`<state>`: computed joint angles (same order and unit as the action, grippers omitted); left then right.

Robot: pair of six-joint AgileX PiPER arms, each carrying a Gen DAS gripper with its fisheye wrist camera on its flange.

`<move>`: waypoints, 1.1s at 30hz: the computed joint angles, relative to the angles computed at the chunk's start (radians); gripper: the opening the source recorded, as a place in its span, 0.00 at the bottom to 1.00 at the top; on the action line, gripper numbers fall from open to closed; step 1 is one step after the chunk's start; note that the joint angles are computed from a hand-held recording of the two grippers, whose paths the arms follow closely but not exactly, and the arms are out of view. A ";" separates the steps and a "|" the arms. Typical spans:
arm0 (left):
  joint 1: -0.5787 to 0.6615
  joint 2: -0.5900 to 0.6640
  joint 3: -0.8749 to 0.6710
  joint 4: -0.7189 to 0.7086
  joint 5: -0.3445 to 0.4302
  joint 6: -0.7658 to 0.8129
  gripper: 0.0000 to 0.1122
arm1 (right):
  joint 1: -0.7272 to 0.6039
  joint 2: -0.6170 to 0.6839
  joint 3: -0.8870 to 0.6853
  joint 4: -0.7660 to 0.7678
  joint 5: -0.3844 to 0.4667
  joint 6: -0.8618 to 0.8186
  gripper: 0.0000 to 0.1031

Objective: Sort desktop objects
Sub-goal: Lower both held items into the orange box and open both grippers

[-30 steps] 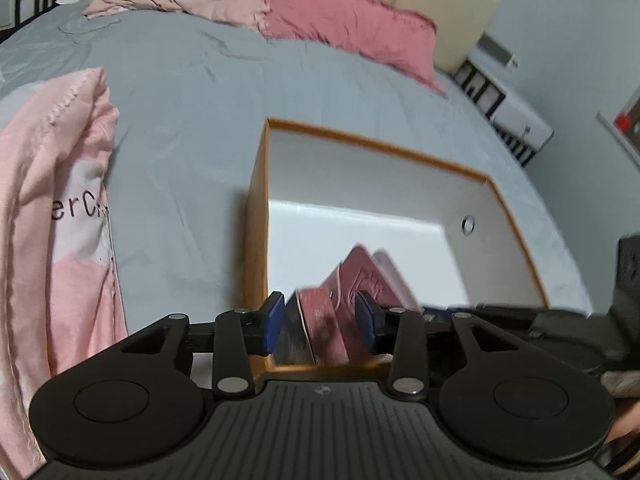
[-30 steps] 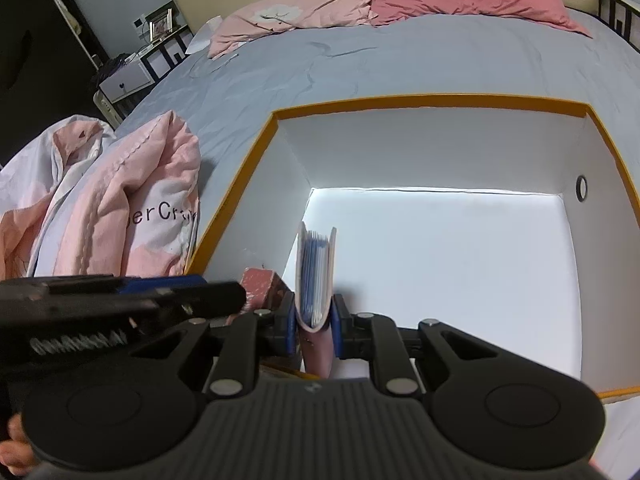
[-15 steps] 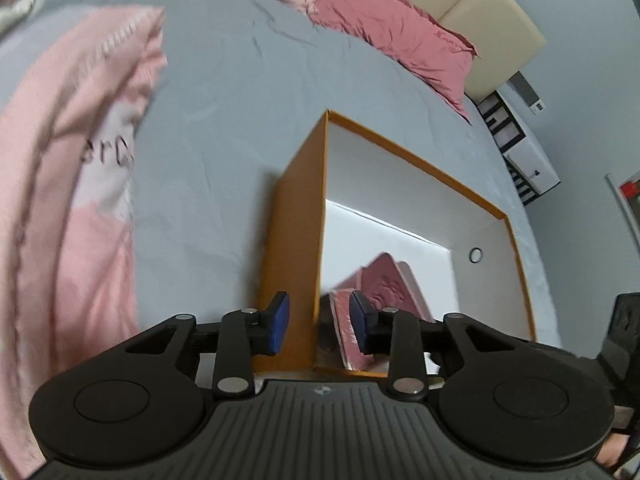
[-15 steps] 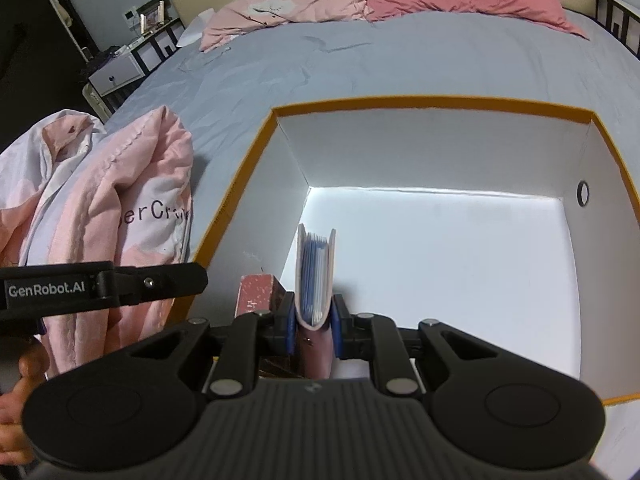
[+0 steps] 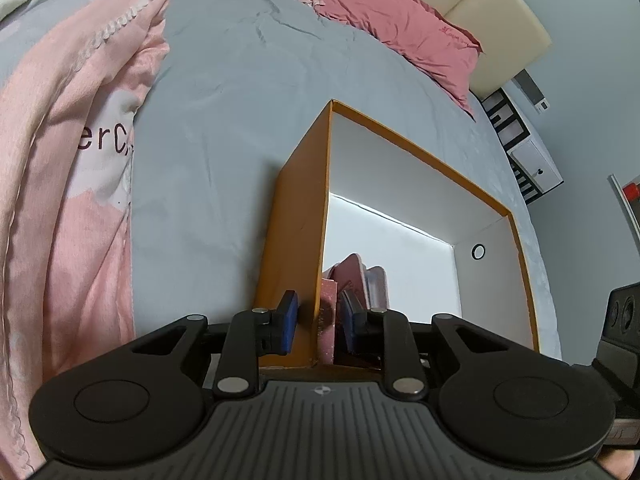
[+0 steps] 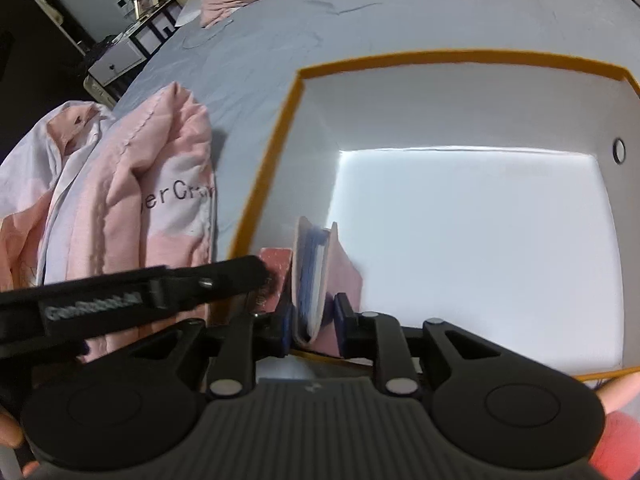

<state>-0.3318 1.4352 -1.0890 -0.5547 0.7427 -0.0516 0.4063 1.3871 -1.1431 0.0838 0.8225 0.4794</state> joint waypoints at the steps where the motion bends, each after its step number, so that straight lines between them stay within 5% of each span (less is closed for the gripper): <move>1: 0.004 0.000 0.001 -0.006 0.003 0.003 0.23 | 0.001 0.006 -0.004 0.000 0.006 -0.003 0.23; 10: 0.012 -0.003 0.006 -0.018 -0.002 0.014 0.23 | -0.056 -0.024 0.015 0.118 -0.018 -0.167 0.30; 19: 0.001 -0.009 0.008 0.003 -0.018 -0.002 0.23 | -0.078 -0.053 0.062 0.184 -0.074 -0.240 0.26; 33: -0.081 -0.133 0.038 0.266 -0.037 -0.228 0.23 | -0.091 -0.115 0.109 0.168 -0.105 -0.269 0.31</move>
<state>-0.4126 1.3019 -1.0514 -0.2886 0.7061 -0.2794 0.3149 1.2723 -1.0345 0.2519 0.7176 0.2105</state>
